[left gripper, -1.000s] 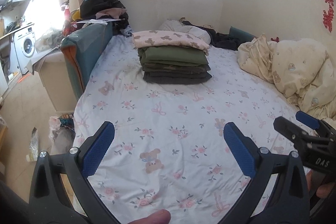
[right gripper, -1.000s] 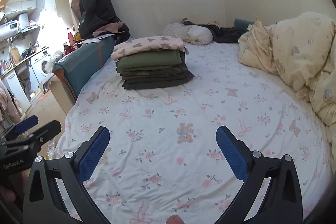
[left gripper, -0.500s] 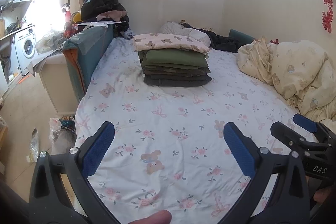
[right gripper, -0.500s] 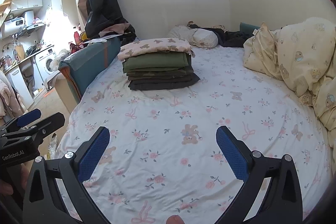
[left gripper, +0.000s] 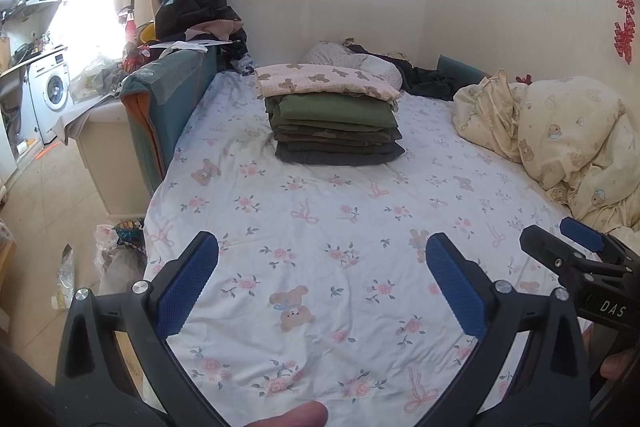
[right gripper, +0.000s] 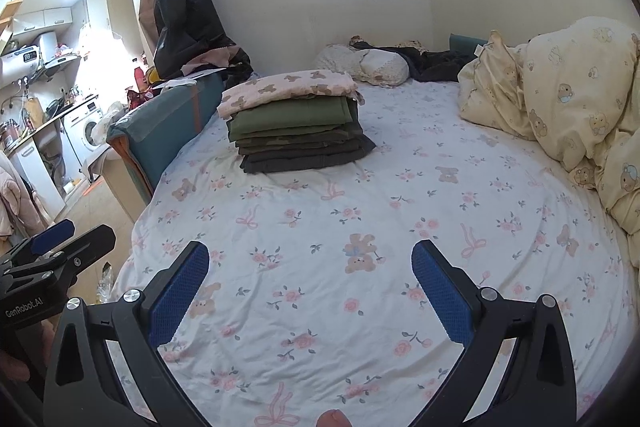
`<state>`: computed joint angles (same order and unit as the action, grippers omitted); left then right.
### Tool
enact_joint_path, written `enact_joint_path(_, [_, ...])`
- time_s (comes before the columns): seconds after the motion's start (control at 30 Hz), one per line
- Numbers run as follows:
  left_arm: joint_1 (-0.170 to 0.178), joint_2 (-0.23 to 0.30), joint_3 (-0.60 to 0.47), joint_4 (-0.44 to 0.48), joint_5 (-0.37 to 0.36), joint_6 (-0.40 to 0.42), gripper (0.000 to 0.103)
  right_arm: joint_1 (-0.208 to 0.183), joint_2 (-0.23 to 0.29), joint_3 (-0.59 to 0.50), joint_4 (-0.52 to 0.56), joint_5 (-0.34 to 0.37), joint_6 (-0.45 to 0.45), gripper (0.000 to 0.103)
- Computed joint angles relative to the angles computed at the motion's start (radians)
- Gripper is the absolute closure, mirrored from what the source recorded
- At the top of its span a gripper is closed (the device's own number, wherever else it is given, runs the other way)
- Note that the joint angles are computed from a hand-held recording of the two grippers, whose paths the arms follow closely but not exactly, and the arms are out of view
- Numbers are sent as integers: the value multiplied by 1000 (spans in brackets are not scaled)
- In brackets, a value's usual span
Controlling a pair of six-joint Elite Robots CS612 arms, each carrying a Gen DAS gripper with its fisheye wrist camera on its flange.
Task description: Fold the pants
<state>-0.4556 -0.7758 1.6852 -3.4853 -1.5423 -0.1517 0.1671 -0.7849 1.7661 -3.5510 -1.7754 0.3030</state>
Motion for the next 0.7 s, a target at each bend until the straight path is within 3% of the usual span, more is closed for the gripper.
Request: enact_joint_path(0.7, [1,0,2,-8,2,-1,1,1,-2,2,2,-5,1,0])
